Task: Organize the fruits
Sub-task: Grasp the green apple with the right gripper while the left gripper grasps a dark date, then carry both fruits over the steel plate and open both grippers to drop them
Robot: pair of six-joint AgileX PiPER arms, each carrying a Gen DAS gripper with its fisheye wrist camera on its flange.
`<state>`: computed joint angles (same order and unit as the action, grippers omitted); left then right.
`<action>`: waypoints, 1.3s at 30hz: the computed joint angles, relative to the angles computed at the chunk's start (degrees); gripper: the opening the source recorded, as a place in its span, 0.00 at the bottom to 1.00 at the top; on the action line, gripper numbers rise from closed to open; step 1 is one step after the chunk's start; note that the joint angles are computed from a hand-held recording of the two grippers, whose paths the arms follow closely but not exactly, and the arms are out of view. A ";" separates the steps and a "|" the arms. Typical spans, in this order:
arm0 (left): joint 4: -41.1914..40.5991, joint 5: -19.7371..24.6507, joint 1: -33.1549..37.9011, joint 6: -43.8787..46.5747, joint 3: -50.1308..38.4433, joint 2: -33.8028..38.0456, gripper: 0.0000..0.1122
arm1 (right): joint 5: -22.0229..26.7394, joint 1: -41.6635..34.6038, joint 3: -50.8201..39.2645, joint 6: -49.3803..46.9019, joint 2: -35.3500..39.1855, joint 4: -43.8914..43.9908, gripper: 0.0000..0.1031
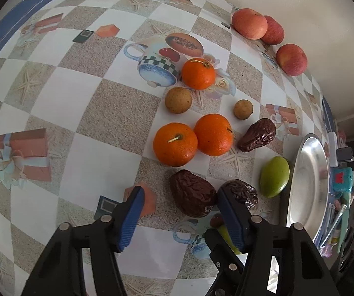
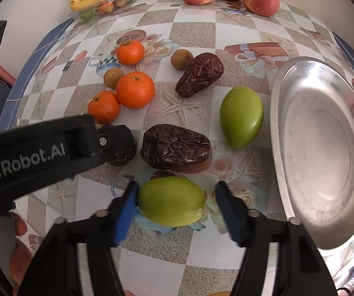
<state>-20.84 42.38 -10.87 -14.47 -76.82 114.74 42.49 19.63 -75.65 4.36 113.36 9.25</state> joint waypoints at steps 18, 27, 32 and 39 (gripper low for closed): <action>1.11 -1.77 2.92 -3.28 4.26 -2.77 0.34 | -0.15 -3.04 2.89 0.14 -2.78 1.07 0.51; 4.88 -4.99 3.27 -7.55 7.46 -8.37 0.34 | -1.81 -4.47 4.11 -2.66 -8.68 4.97 0.51; 7.33 -3.13 2.37 -10.24 3.13 -7.62 0.34 | 0.23 -4.21 -1.17 1.64 -6.80 2.54 0.51; 9.85 0.91 0.95 -15.06 -9.19 -0.96 0.34 | 1.71 -6.09 -7.94 5.96 -3.39 -1.88 0.51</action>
<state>-10.99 43.29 -9.92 -29.53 -86.01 113.77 44.21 13.55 -83.59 10.32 109.97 7.37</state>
